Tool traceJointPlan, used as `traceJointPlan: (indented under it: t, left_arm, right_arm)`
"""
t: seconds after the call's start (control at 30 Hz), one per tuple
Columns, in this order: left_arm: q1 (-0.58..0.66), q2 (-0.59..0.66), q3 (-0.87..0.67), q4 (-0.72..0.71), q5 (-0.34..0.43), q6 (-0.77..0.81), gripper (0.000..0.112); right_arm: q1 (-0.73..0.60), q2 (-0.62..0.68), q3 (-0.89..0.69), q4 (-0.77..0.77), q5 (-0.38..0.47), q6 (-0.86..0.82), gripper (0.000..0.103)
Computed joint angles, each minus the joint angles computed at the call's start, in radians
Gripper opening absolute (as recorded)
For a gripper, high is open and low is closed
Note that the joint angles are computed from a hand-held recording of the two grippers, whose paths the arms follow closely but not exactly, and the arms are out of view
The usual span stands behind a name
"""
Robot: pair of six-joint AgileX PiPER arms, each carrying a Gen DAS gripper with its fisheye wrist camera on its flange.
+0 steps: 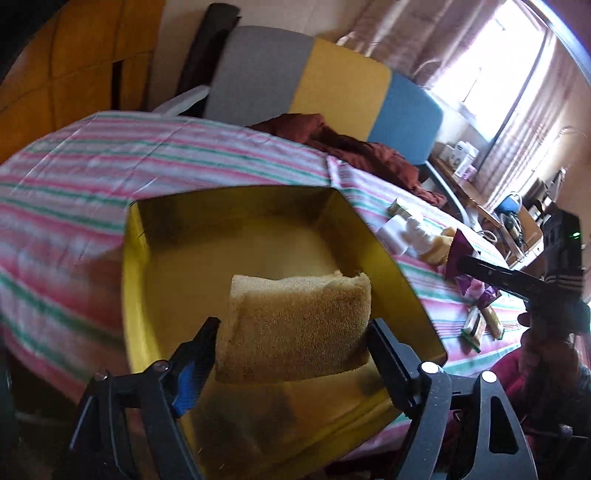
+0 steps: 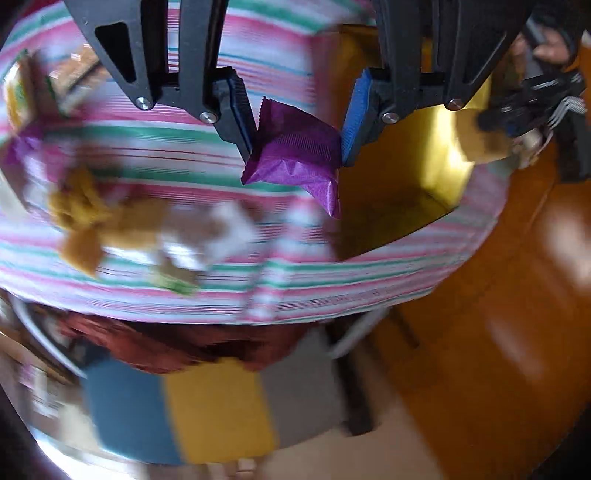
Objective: Organize objects
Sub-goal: 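Carry sponge and candy over the gold tray and open both tools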
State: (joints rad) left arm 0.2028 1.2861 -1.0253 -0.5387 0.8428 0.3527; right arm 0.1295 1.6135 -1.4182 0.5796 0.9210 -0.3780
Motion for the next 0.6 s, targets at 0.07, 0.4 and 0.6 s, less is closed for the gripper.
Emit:
traceJointPlan:
  t: [0.07,0.4,0.6]
  left_arm:
    - [0.042,-0.023,0.024,-0.007,0.017,0.017,0.085]
    - [0.139,-0.065,0.039,0.019,0.001,-0.023,0.096]
    - [-0.086,-0.092,0.026,0.438,-0.179,-0.399,0.103]
  right_arm:
    - [0.056,0.018,-0.021,0.04,0.048,-0.047,0.045]
    - [0.293,0.075,-0.026,-0.02,0.093,-0.043,0.064]
    - [0.32,-0.027,0.079,-0.187,-0.082,0.043,0.079]
